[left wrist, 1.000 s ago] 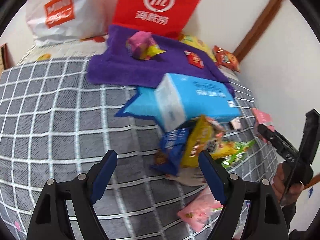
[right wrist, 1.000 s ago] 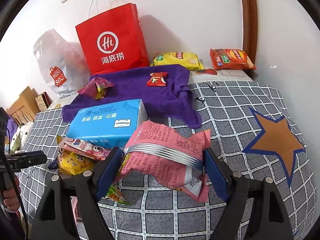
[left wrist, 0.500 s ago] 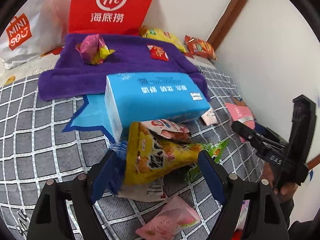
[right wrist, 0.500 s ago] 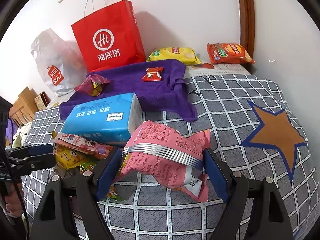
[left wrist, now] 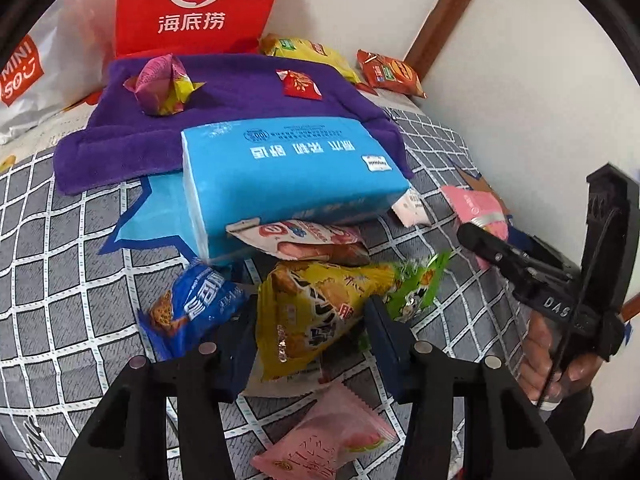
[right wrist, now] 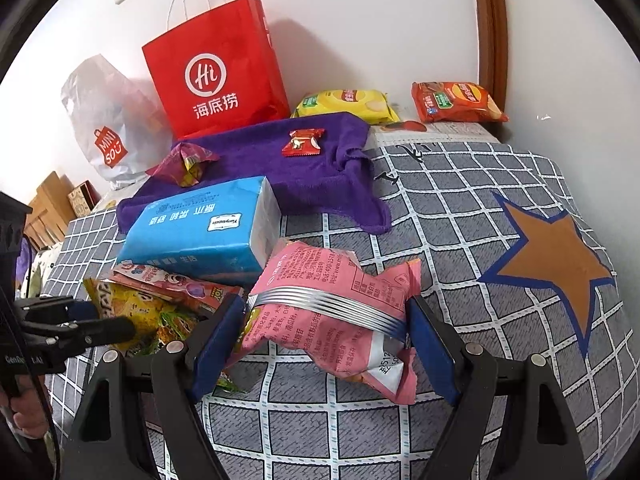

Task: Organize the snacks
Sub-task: 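Grasp the yellow snack bag with the left tool while the right tool holds the pink striped bag, then carry the yellow bag with the left tool while the right tool carries the pink bag over the purple towel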

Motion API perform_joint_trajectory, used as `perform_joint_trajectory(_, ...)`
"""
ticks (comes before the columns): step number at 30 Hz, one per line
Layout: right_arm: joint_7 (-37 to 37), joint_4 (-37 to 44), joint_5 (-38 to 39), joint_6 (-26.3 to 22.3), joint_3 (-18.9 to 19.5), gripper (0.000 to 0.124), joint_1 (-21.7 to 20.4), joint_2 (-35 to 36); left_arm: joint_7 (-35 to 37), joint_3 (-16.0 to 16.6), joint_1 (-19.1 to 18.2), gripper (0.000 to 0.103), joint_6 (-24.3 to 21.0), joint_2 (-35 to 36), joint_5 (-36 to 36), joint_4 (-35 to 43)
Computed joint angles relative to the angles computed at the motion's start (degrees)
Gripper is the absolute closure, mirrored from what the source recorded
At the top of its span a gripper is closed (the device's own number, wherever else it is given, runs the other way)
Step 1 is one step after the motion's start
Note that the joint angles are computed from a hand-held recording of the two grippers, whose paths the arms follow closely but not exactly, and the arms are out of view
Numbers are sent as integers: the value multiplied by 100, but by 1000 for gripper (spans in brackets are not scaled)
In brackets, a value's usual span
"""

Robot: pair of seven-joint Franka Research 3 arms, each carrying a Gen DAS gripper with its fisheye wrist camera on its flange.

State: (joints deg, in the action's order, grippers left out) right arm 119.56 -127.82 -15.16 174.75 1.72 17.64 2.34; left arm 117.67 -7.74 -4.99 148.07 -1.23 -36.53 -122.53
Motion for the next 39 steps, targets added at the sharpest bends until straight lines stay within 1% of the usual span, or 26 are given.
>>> perform_joint_trajectory(1,12,0,-6,2,-2,42,3,1,-42,-5,-3,50,-15,56,14,38)
perform_joint_trajectory(2,18,1,-8,0,-1,42,6,0,-115,-9,5,49,-74,115,24,86)
perform_joint_trajectory(4,29,-11,-31,-11,1,42,13,-19,-98,-46,10,50,42,135,-65,62)
perform_joint_trajectory(5,60,-21,-81,-20,-1,42,14,-35,-71,-54,16,54,72,113,-93,41)
perform_joint_trajectory(7,166,-50,-246,-46,-3,42,6,-83,103,-34,38,62,-16,56,-276,29)
perform_joint_trajectory(9,242,-84,-353,-46,19,42,-24,-121,268,10,63,62,-108,-50,-490,-22)
perform_joint_trajectory(15,346,-125,-419,-57,118,42,-101,-184,569,199,33,62,-230,-423,-819,-286)
perform_joint_trajectory(23,517,-2,-813,-69,251,42,-148,-280,603,415,-71,62,-181,-837,-830,-484)
perform_joint_trajectory(27,215,124,-518,-62,311,42,-115,-272,595,503,-137,62,-244,-911,-837,-388)
perform_joint_trajectory(32,-20,371,-287,-151,319,42,-52,-194,580,543,-169,62,-253,-835,-849,-165)
perform_joint_trajectory(39,-153,766,-243,-305,236,42,68,-10,690,584,-45,62,-516,-685,-1099,189)
